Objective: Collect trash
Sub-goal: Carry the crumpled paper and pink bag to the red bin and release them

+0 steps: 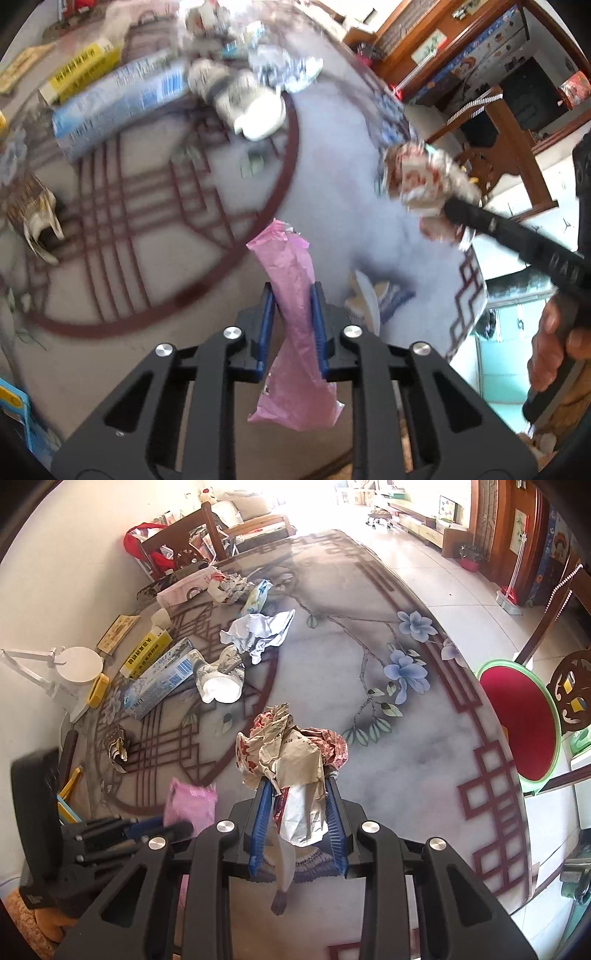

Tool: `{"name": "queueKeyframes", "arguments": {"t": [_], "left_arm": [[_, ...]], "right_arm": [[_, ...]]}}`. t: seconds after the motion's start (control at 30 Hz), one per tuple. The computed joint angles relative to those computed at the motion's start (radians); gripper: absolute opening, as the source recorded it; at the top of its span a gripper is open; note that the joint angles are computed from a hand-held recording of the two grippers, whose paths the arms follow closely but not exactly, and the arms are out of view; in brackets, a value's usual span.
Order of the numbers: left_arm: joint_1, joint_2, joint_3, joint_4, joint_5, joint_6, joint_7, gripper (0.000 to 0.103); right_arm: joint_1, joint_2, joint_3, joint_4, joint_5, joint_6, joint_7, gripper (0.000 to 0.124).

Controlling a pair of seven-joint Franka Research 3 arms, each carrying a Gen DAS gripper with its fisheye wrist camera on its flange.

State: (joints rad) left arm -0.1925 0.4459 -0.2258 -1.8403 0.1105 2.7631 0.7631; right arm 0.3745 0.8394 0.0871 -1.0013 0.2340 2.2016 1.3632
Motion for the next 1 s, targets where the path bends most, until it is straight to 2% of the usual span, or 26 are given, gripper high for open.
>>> {"name": "queueKeyframes", "arguments": {"t": [0.13,0.33,0.67,1.0], "left_arm": [[-0.058,-0.013,0.085,0.029,0.109,0.0,-0.11,0.016],[-0.094,-0.02,0.144,0.083,0.259,-0.014,-0.24,0.016],[-0.093,0.007,0.146,0.182,0.363,-0.046,-0.314,0.016],[-0.098,0.057,0.134,0.265,0.366,-0.08,-0.311,0.016]], "right_arm": [[-0.002,-0.006,0.004,-0.002,0.005,0.016,-0.011,0.029],[-0.005,-0.008,0.006,0.015,0.013,0.031,-0.015,0.029],[-0.013,-0.006,0.015,0.048,0.028,0.046,-0.042,0.029],[-0.025,0.025,0.012,0.111,0.033,0.023,-0.055,0.029]]}}
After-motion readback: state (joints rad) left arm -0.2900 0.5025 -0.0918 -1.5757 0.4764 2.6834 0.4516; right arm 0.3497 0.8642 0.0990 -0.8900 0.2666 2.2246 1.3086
